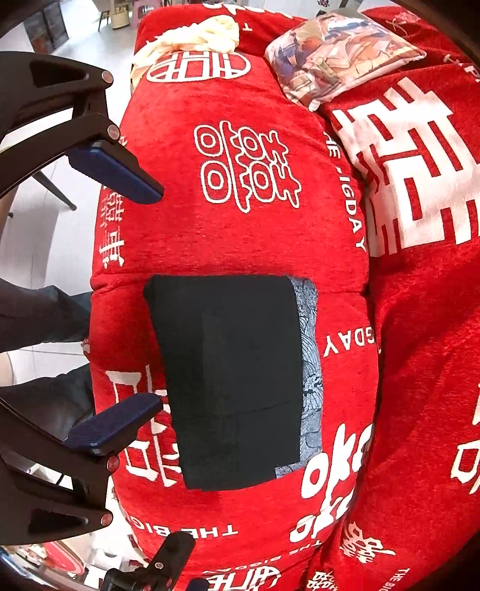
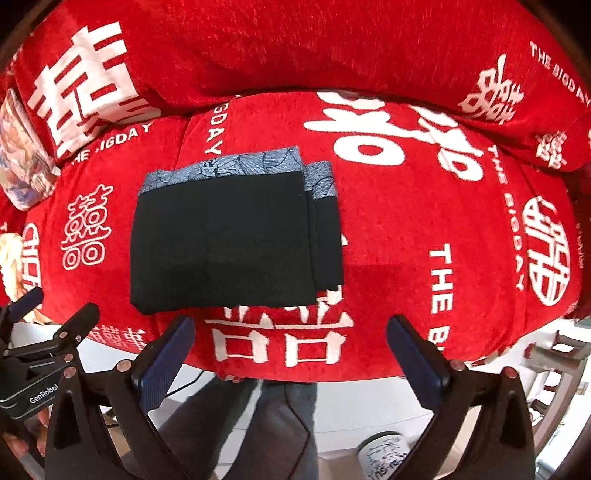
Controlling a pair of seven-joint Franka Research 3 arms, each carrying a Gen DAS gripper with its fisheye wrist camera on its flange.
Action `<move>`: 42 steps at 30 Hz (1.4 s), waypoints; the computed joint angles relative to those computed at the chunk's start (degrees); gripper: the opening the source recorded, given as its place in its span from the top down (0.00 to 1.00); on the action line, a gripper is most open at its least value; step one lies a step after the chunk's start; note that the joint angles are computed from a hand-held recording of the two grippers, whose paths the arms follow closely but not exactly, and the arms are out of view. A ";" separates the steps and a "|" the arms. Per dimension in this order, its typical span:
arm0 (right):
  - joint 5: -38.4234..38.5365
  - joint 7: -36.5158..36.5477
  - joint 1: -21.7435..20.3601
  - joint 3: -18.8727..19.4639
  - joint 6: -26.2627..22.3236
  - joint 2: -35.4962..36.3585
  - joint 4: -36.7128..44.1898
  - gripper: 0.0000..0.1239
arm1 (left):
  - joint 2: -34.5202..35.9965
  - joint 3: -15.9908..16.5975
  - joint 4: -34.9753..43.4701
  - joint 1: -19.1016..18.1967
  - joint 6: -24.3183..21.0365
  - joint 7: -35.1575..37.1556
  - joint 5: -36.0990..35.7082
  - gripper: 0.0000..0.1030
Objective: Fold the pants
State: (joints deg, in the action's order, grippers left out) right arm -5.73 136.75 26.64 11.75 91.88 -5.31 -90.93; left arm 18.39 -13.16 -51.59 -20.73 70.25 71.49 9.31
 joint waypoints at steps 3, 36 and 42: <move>-1.42 0.00 0.40 0.46 -0.83 0.16 0.76 0.17 | -0.46 0.04 -0.33 -0.01 0.12 -0.30 0.18 0.00; -2.39 1.43 1.20 0.54 -0.80 0.49 1.54 0.17 | 3.87 0.98 7.61 -2.84 -3.39 3.44 3.12 0.00; -2.39 0.61 1.00 0.23 -0.80 0.95 1.80 0.17 | 4.25 1.07 8.04 -2.75 -3.61 4.08 2.87 0.00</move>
State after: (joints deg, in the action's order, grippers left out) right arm -8.13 137.36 27.65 11.98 91.08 -4.36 -89.13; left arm 22.64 -12.09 -43.55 -23.48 66.64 75.57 12.18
